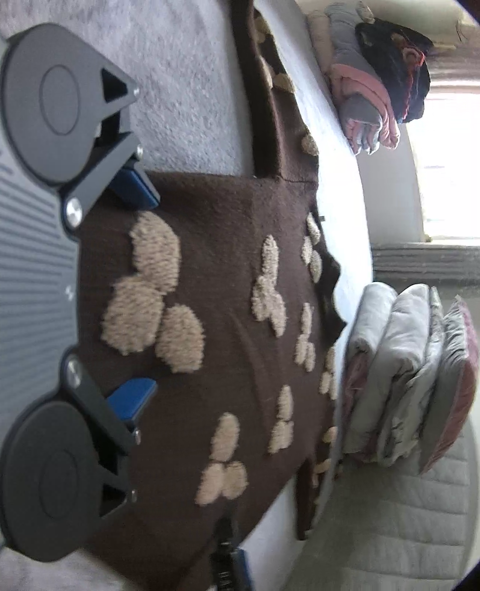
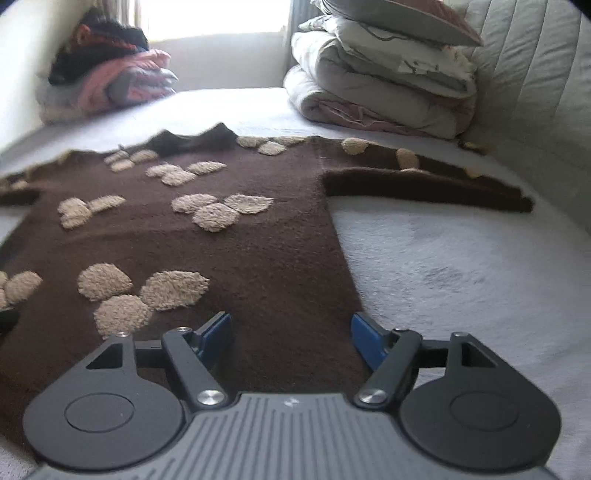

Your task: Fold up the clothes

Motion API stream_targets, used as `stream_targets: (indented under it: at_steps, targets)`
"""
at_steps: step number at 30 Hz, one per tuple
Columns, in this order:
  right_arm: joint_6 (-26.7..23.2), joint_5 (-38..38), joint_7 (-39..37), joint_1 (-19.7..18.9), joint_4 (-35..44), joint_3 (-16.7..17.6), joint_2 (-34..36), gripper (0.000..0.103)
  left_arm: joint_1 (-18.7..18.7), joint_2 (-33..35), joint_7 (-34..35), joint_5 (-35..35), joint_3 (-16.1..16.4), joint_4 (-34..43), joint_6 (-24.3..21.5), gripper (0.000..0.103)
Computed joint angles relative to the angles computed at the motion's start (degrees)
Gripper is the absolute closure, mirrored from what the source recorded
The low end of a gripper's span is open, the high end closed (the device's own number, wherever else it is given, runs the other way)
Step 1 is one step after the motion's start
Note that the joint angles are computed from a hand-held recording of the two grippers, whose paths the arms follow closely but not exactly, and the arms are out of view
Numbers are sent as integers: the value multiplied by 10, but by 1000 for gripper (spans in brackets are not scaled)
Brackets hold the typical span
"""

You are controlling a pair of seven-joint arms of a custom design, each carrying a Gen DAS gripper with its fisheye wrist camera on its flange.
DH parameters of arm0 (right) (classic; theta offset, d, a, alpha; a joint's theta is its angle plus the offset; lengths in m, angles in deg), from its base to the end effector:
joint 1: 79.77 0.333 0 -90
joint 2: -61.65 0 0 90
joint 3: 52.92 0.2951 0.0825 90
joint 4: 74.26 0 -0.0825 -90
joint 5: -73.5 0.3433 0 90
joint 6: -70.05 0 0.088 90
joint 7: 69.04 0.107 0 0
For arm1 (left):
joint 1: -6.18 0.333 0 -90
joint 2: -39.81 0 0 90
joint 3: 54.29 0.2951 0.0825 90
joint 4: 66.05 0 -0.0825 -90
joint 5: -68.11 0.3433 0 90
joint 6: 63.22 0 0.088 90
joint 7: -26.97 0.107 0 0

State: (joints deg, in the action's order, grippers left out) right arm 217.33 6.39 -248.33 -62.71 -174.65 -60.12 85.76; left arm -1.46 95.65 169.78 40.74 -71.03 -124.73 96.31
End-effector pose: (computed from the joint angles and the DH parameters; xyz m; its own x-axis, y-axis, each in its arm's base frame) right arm 0.6286 0.1335 0.3705 -0.4870 -0.8710 0.0646 -0.5685 0.2600 -0.7805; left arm 0.7457 -0.2033 0.3550 -0.6603 -0.7506 -0.0262 -0.4363 0.4117 -0.8001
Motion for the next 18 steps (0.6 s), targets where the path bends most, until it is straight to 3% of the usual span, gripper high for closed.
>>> stream_targets:
  at_steps: [3,7,9,12,14,16,18]
  targets:
    - [-21,24,-4,2,5,6,-2,27,-26,2,-77,44,53,53,-82,4]
    - [-16,53,-20,-3,42,8,19,27,-40,38,-171,78,63,160,-144,3]
    - [-20,55,-20,3,71,2,38,27,-43,41,-206,83,59,168,-129,0]
    - [6,60,-6,8,103,-3,64,27,-41,12,-252,71,53,105,-80,0]
    - [17,96,-40,2,120,8,80,26,-43,-7,-292,70,60,77,-84,0]
    - [-8,146,-107,1,145,22,97,26,-38,-31,-307,68,56,47,-93,0]
    - [-34,155,-118,21,157,10,105,25,-36,-63,-304,67,55,4,-74,0]
